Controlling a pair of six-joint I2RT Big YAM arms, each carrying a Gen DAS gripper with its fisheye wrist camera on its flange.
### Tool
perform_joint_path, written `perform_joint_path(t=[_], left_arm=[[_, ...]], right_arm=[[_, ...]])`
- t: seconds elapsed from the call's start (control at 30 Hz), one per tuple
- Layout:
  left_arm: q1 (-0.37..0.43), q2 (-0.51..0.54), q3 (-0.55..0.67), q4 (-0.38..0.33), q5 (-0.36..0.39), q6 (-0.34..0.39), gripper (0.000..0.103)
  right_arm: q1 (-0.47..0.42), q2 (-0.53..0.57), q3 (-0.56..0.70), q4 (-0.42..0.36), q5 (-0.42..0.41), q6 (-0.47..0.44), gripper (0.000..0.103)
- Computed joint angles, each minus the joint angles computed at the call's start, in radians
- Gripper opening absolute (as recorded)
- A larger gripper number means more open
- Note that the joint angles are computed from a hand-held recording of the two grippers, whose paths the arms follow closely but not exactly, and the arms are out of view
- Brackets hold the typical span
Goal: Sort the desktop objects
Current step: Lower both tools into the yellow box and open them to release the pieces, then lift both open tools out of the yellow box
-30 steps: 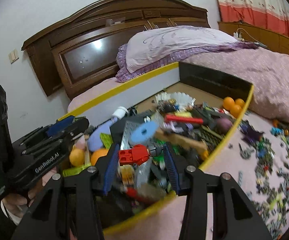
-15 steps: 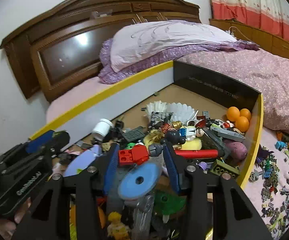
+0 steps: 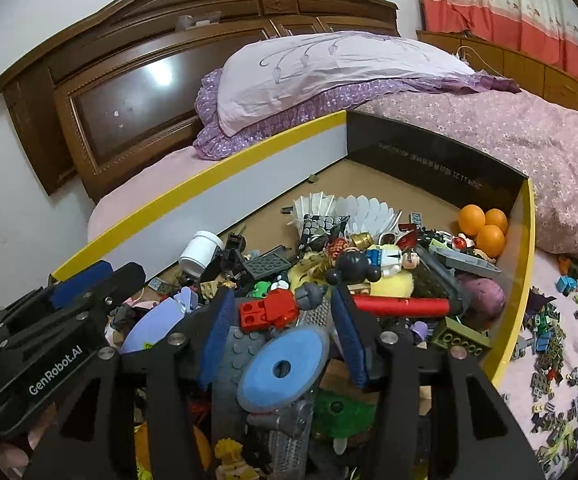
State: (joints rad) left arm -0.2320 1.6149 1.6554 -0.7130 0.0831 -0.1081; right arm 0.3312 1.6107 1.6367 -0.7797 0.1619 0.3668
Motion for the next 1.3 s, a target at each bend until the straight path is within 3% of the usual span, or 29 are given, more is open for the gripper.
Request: perform_joint_path(t=[0.3, 0.53, 0.8, 1.3], left_arm=[[-0.007, -0.007, -0.004, 0.000, -0.026, 0.012, 0.055], [-0.012, -0.035, -0.021, -0.019, -0.036, -0.002, 0.055], [-0.042, -0.106, -0.073, -0.001, -0.070, 0.013, 0.060], [-0.122, -0.228, -0.175, -0.010, -0.058, 0.021, 0.061]], right_arm=[[0.000, -0.004, -0.007, 0.008, -0.012, 0.001, 0.056], [-0.009, -0.044, -0.048, 0.043, -0.058, 0.027, 0.065], [0.008, -0.135, -0.124, 0.072, -0.044, 0.015, 0.067], [0.025, -0.353, -0.308, 0.090, 0.020, 0.051, 0.069]])
